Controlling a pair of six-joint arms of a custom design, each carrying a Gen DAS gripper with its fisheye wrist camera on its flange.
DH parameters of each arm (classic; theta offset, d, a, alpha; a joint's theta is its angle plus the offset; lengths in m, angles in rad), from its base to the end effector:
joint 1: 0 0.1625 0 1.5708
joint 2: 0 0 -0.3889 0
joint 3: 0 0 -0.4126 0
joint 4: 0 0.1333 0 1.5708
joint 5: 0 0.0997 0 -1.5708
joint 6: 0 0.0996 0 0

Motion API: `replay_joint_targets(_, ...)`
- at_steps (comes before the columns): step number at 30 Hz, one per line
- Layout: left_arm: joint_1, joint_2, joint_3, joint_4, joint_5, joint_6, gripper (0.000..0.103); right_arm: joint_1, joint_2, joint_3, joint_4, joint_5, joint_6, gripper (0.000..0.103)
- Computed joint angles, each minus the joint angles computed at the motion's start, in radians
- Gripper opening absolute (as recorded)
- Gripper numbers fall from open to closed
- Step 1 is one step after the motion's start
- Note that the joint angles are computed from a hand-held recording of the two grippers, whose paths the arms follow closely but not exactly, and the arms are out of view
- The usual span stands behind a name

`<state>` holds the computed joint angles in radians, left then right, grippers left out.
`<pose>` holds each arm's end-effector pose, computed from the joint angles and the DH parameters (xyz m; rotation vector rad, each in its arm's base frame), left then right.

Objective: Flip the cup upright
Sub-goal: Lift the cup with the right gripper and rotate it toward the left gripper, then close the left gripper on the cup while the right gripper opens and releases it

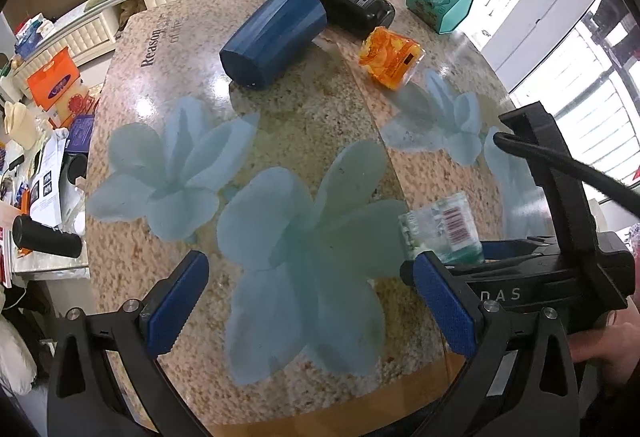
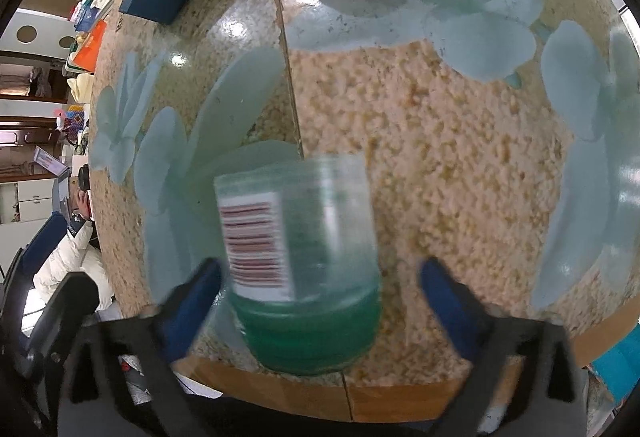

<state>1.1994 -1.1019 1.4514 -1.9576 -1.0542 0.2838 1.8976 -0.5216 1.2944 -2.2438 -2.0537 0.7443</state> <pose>-0.0717 -0.6871 0.2853 0.8327 2.4905 -0.0793 0.3145 -0.6568 -0.0295 -0.5208 -2.6168 0.2207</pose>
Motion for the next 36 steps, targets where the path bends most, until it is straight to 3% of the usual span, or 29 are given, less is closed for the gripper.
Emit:
replay_joint_targets(15,-0.006,-0.010,-0.004,0.046,-0.035,-0.018,0.103,0.016,-0.080,0.128,-0.166,-0.025,0.003,0.103)
replay_joint_targets(27,-0.069,0.017,-0.053,0.128,-0.127,-0.114,0.103,0.003,-0.303,0.350,-0.308,-0.097,-0.002,0.103)
replay_joint_targets(36,-0.084,0.114,-0.080,0.231,-0.053,-0.311,0.103,-0.078,-0.394,0.432,-0.316,-0.002,-0.071,0.103)
